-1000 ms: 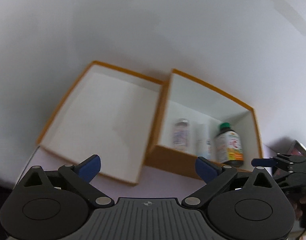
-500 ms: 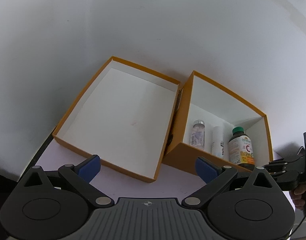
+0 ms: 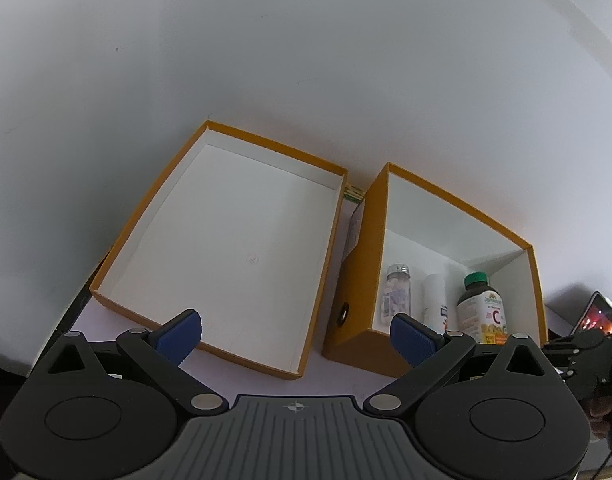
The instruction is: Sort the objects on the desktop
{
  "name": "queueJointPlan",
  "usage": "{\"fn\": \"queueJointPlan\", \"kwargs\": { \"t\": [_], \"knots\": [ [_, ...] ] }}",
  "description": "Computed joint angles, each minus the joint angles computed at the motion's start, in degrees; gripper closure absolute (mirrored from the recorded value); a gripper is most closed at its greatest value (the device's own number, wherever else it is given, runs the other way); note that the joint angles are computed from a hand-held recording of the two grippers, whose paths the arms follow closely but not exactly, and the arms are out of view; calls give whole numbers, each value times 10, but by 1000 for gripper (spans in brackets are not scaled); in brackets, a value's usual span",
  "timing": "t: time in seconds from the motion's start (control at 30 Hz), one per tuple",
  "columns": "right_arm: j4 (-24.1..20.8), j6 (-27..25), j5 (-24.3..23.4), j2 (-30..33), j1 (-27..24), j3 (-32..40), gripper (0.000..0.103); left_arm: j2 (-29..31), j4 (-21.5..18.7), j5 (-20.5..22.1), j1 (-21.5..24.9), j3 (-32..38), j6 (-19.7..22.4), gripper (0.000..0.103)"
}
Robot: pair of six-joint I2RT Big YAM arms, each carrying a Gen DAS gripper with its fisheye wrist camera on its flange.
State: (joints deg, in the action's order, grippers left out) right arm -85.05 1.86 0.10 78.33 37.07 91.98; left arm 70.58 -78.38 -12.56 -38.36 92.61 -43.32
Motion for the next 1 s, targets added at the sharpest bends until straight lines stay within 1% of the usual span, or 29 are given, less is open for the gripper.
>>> {"fn": "queueJointPlan", "kwargs": {
  "t": [0.07,0.1,0.13,0.27,0.37,0.47,0.5,0.53,0.63,0.73,0.8,0.83,0.9,0.97,1.0],
  "knots": [
    [12,15,-3,-3,9,5,68,-3,0,2,6,-4,-1,3],
    [17,25,-10,-4,16,12,60,-5,-2,3,9,-6,0,3],
    [22,29,-8,0,24,20,56,-8,-1,7,12,-10,1,3],
    [32,29,18,17,56,51,55,-17,1,23,23,-16,4,3],
    [33,28,35,33,73,77,55,-15,-5,19,25,-8,28,3],
    [17,64,36,59,82,115,53,-9,-20,12,23,3,53,3],
    [13,82,37,68,84,126,50,-5,-27,8,22,7,63,3],
    [12,91,38,72,85,129,47,-7,-28,7,23,6,67,3],
    [2,116,55,88,99,143,46,-11,-29,5,26,3,78,1],
    [-4,136,67,95,107,144,45,-14,-35,6,32,-1,76,1],
    [-7,161,74,100,112,145,45,-14,-41,8,39,-2,83,1],
    [-7,165,74,98,113,143,45,-13,-42,8,39,-2,83,1],
    [-13,182,77,102,118,147,45,-10,-54,0,45,3,94,1],
    [-19,206,89,106,123,151,43,-8,-57,-2,48,6,100,1],
    [-22,217,93,109,125,153,38,-7,-58,-4,50,7,103,1]
  ]
}}
